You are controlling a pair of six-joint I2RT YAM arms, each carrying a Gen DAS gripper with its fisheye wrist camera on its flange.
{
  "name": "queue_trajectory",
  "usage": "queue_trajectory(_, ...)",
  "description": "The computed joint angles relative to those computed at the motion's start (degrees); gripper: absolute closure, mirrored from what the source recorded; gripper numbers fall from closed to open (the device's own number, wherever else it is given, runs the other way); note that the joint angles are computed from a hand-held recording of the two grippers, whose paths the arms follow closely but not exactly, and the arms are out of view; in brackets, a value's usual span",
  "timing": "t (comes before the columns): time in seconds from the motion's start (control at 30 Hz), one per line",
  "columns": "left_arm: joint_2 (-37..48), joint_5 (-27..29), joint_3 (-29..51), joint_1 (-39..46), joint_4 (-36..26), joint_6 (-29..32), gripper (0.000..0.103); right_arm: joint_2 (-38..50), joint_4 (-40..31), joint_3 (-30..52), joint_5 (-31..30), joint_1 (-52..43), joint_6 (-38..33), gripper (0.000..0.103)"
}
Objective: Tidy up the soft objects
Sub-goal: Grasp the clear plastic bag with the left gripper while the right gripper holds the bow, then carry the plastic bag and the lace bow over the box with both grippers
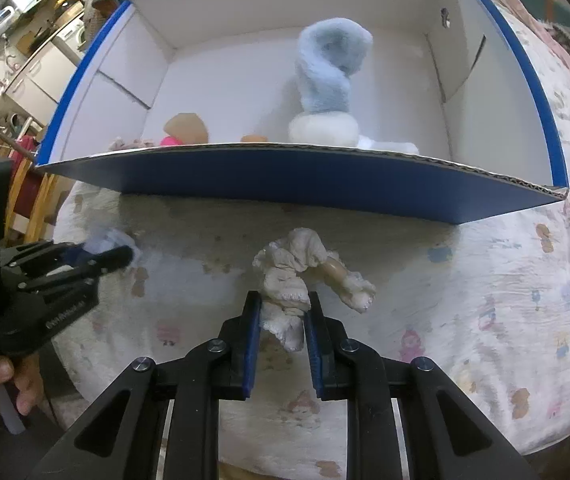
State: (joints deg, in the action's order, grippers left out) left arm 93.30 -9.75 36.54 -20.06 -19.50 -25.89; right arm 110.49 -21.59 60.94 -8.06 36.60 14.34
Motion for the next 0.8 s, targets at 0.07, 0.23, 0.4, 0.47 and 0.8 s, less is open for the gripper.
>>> queue_trajectory(0.07,-4.56,-2.54,-1.92,-0.32,-1.27,-0.36,0.083,-0.89,0.04,-0.5,-0.03,0.53,-0.06,0.08)
queue_trajectory(0.23,-15.88,-7.52,-5.15,-2.15,-4.75,-2.2,0.083,-4.07,1.12,-2.35,0.86,2.23,-0.21,0.08)
queue_trajectory(0.4,-22.39,-14.34,-4.95,-7.38,-9.26,-7.52,0.083,-8.49,3.52,-4.77,-0.11,3.15,-0.31,0.08)
queue_trajectory(0.47,-25.98,-18.31,-4.69,-11.62,-13.93,-11.82,0.083,-10.45,4.46,-5.63,-0.55,3.46,-0.41,0.08)
queue_trajectory(0.8,-29.15,-26.79,-0.97,-19.44,-20.18,-22.92,0.091,-21.99,10.66,-12.48,-2.9,4.68,1.84,0.08)
